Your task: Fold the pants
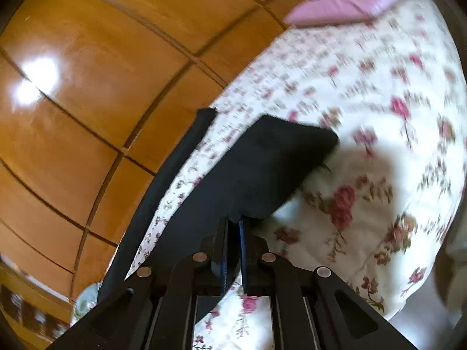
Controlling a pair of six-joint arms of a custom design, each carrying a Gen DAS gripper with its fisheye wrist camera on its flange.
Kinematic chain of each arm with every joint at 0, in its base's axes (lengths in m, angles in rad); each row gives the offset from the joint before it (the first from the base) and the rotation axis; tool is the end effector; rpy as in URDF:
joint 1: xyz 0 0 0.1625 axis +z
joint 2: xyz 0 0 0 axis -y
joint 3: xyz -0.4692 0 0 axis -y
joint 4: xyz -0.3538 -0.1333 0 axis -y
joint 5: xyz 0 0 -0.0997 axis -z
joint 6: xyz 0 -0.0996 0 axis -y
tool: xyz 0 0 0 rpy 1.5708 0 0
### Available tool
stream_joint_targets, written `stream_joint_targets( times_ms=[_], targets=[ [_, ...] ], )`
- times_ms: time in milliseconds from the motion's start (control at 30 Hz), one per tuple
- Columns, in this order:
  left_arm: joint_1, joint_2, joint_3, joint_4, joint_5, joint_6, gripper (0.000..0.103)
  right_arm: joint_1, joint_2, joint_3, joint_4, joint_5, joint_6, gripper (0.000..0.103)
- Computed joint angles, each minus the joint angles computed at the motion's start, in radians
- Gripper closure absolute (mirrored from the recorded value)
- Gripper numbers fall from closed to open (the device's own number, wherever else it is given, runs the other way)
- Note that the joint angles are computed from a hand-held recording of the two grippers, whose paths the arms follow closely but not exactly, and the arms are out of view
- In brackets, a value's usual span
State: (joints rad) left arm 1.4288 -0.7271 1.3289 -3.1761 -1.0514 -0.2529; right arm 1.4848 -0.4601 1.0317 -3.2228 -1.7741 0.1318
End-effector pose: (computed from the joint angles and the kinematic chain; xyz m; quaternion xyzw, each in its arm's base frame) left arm 0.0721 -0.7868 0.3117 -0.1703 0.8392 -0.5000 0.1296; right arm 0.0397 -0.8576 0.2215 -0.1446 -0.8425 0.5135 0.0753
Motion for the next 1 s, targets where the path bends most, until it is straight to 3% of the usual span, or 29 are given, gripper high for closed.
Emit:
stream_joint_targets(
  times_ms=[67, 100, 133, 200, 300, 400, 433, 467, 500, 533, 833, 1000],
  targets=[
    [0.016, 0.001, 0.013, -0.063, -0.049, -0.035, 0.067, -0.010, 0.000, 0.004, 0.002, 0.026, 0.017, 0.091],
    [0.019, 0.002, 0.016, -0.076, -0.054, -0.048, 0.065, -0.013, 0.000, 0.003, 0.004, 0.033, 0.020, 0.085],
    [0.023, 0.003, 0.011, -0.083, -0.055, -0.066, 0.063, -0.016, 0.001, -0.001, 0.011, 0.039, 0.025, 0.071],
    [0.028, 0.008, -0.005, -0.084, -0.055, -0.086, 0.062, -0.021, 0.006, -0.011, 0.005, 0.041, 0.037, 0.055],
    [0.033, 0.022, -0.041, -0.087, -0.052, -0.102, 0.058, -0.034, 0.019, -0.035, -0.021, 0.066, 0.091, 0.055],
    [0.025, 0.049, -0.093, -0.063, -0.011, -0.071, 0.057, -0.037, 0.042, -0.097, 0.013, 0.038, 0.132, 0.060],
    [0.020, 0.060, -0.120, -0.041, 0.005, -0.050, 0.061, -0.035, 0.050, -0.124, 0.036, 0.028, 0.134, 0.073],
    [0.018, 0.069, -0.147, -0.008, 0.022, -0.031, 0.066, -0.031, 0.056, -0.145, 0.058, 0.016, 0.122, 0.083],
    [0.017, 0.069, -0.159, 0.028, 0.031, -0.026, 0.086, -0.026, 0.060, -0.167, 0.089, -0.001, 0.105, 0.091],
    [0.018, 0.065, -0.164, 0.052, 0.026, -0.031, 0.094, -0.017, 0.063, -0.188, 0.120, -0.032, 0.082, 0.092],
    [-0.024, -0.033, 0.012, -0.106, 0.050, 0.041, 0.097, 0.030, 0.000, -0.069, -0.032, -0.122, -0.093, 0.095],
    [-0.024, -0.072, 0.104, -0.147, 0.052, -0.013, 0.097, 0.024, -0.022, -0.010, -0.086, -0.153, -0.088, 0.095]
  ],
)
